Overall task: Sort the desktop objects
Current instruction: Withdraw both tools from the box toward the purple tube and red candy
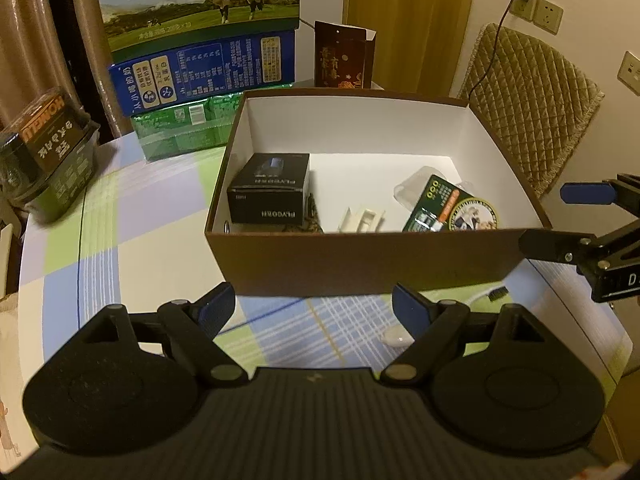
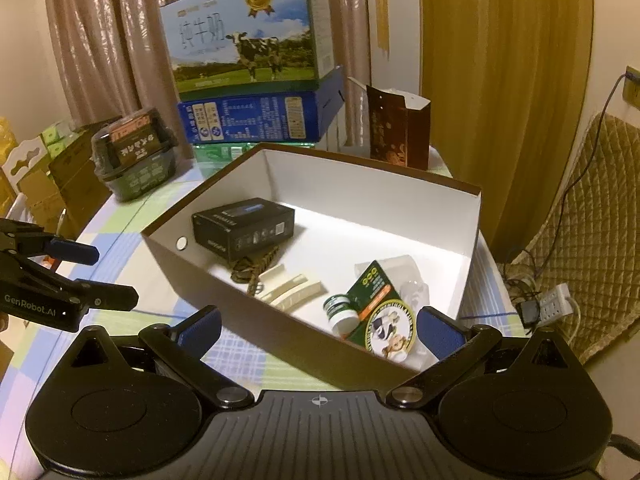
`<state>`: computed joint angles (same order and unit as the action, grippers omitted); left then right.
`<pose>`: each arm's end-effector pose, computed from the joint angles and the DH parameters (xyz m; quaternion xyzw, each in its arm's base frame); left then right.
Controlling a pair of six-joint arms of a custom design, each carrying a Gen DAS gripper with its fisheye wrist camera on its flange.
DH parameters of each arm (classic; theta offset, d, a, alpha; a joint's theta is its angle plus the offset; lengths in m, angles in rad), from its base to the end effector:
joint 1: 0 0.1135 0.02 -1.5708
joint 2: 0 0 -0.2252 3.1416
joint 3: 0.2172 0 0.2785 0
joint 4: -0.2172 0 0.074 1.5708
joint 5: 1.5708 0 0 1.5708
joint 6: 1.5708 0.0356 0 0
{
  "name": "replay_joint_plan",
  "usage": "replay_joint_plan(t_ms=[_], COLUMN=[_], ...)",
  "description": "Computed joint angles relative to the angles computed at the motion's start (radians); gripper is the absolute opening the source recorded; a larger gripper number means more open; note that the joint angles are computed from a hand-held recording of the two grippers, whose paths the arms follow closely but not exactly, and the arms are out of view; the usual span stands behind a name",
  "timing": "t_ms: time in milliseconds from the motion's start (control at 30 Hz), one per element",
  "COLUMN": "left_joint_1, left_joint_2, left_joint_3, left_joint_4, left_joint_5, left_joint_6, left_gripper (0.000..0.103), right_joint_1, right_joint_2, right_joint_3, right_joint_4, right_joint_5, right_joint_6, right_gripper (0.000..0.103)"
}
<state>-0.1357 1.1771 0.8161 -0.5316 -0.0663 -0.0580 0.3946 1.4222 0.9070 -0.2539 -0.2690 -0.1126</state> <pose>0.2757 -0.0353 0.1963 0.0256 0.9423 -0.0010 0.3339 0.3017 0.1359 0.1791 -0.2796 0.8701 0.1766 0.3655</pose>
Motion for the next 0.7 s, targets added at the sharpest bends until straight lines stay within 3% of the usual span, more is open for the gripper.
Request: replay_joint_plan(t_ms=[700], left_joint_1=[-0.097], left_joint_2=[-0.316], left_joint_3=[-0.214], left_joint_4=[-0.164], left_joint_5=[-0.051], left_joint_6=[-0.083], left_gripper=[0.083], right_joint_1=[0.054], right_joint_2=[-0.271], right_joint_3=[-0.212], right_joint_4=[-0.118], right_joint_5=[0.021], right_joint_6=[0.08], right_gripper=[0.101])
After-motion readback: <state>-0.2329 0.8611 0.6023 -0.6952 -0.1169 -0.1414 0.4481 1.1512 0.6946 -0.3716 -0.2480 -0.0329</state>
